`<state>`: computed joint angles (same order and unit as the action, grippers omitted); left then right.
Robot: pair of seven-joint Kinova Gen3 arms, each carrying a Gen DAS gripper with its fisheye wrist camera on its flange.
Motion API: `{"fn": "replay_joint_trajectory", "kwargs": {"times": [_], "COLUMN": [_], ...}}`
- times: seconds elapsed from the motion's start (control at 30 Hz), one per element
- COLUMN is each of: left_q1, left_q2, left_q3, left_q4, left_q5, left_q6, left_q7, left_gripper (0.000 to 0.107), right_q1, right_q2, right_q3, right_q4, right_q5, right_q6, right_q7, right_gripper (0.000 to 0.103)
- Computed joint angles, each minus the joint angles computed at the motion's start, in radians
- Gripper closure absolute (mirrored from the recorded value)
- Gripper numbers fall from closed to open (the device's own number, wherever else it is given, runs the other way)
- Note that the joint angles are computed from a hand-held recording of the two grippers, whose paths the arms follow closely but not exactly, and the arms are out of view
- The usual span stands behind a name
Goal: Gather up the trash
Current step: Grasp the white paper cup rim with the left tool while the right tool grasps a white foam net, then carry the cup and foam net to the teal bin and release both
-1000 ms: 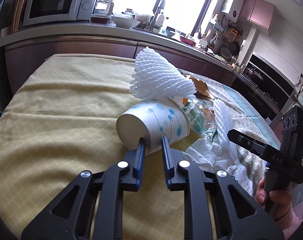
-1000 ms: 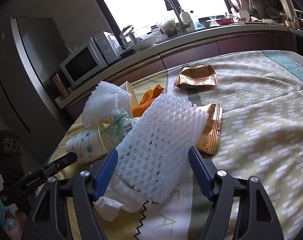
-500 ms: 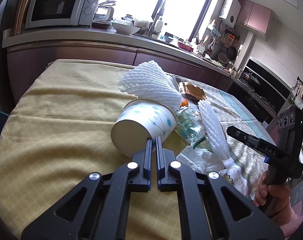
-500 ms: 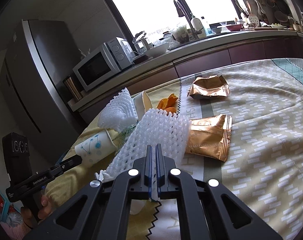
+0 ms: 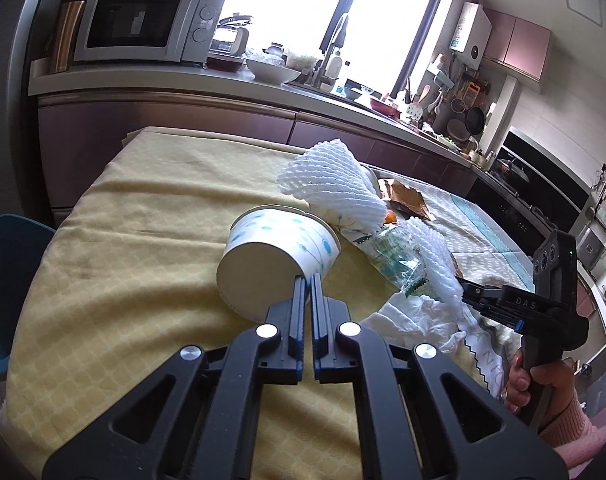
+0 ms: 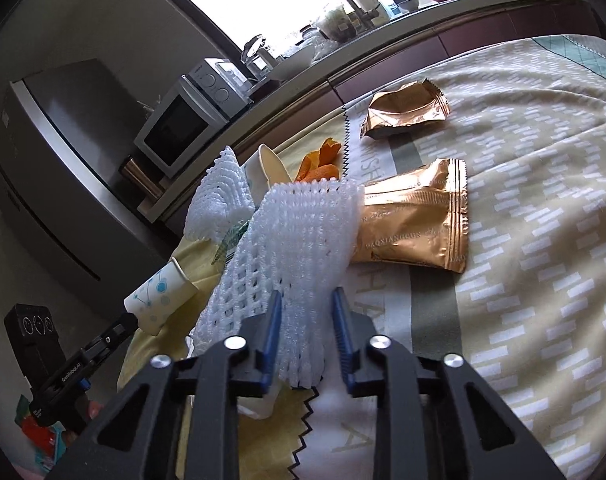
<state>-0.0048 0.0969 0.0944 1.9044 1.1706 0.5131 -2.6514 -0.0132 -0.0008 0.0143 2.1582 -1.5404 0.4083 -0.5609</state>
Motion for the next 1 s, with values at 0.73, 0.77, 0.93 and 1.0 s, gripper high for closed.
{"fn": "replay_joint_trajectory", "kwargs": {"times": [0.73, 0.77, 0.93, 1.0], "left_q1": [-0.055, -0.059, -0.093, -0.107], "left_q2": [-0.145, -0.152, -0.173, -0.177], "left_q3": [-0.122, -0.132, -0.18, -0.195], "left_q4": [0.093, 0.097, 0.106, 0.107], "left_q5": [0.068, 0.07, 0.053, 0.038], "left_q6": [-0.029, -0.035, -0.059, -0.076], "left_q7": [-0.098, -0.099, -0.064, -0.045], "left_gripper": [0.105, 0.105, 0.105, 0.105], "right_q1": [-0.127, -0.137, -0.161, -0.16], "right_q2": [-0.017, 0.005, 0.126, 0.176], "right_q3": [-0.066, -0.072, -0.116, -0.14], "right_q4": [-0.163, -0.19, -0.341, -0.408], "right_q5": [-0.007, 0.024, 0.185, 0.244], "right_q6": [-0.006, 0.005, 0.059, 0.083], "right_q7": [0.191, 0.173, 0.061, 0.015], "right_gripper": [0.093, 0.093, 0.093, 0.093]}}
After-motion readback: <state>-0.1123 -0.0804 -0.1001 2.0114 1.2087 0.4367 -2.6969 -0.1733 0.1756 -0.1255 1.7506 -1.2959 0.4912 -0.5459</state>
